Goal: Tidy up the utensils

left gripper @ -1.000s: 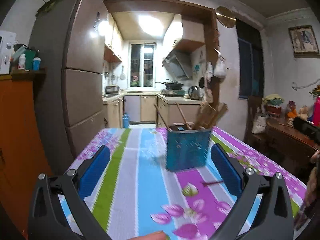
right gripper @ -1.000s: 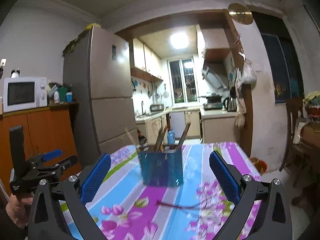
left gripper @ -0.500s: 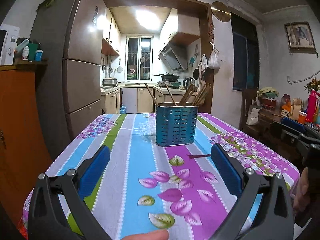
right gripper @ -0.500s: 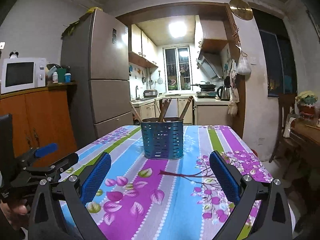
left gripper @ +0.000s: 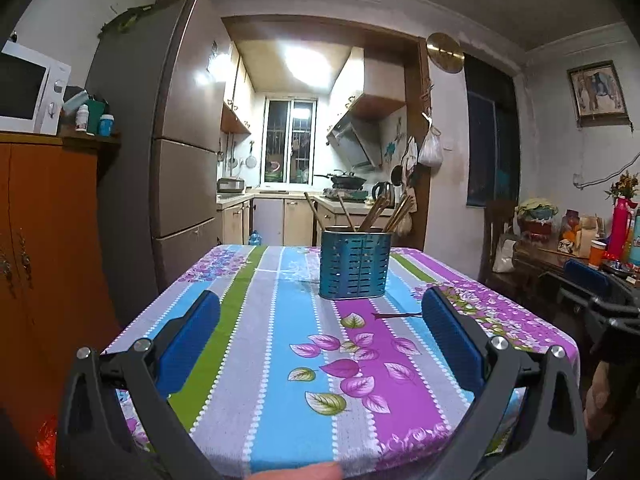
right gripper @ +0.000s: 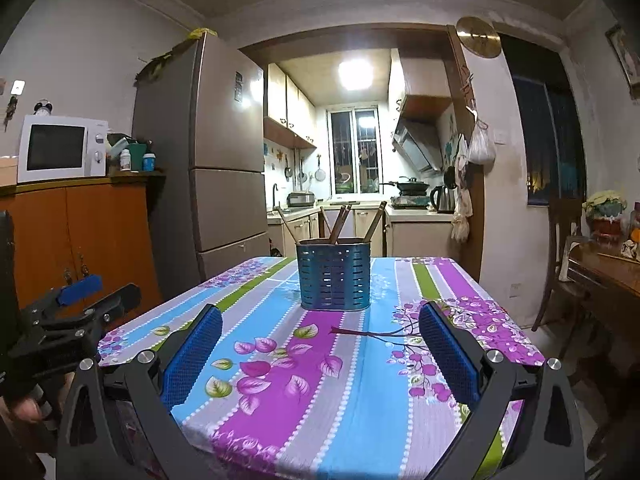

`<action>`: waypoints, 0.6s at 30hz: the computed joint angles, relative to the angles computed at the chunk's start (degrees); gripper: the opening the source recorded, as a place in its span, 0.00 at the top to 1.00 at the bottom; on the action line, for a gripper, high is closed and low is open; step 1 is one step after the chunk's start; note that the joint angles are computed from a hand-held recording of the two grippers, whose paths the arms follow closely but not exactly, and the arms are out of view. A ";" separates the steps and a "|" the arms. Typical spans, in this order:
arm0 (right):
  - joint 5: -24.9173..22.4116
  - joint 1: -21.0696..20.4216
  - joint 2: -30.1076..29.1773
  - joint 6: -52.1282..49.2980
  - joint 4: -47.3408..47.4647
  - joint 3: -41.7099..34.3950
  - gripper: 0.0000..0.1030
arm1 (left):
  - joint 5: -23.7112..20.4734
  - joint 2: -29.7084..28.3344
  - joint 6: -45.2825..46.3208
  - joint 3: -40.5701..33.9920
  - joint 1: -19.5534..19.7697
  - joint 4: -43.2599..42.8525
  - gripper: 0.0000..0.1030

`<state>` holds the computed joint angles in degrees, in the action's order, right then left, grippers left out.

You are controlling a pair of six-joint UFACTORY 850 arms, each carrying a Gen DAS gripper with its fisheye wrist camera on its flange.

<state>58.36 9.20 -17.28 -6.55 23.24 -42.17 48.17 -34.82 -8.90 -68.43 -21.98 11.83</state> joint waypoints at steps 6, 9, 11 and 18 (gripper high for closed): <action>2.41 1.63 1.29 0.96 1.79 3.31 0.05 | 1.27 1.18 1.81 3.18 -0.81 0.85 0.05; 2.35 2.07 1.91 1.71 2.70 4.59 0.05 | 1.32 1.34 2.38 4.46 -1.43 1.68 0.05; 2.28 2.52 2.01 1.58 3.64 5.27 0.05 | 1.05 1.19 2.67 4.82 -1.90 1.87 0.05; 3.55 3.50 2.08 0.64 5.83 6.92 0.05 | 1.77 0.75 4.21 5.30 -2.71 0.41 0.05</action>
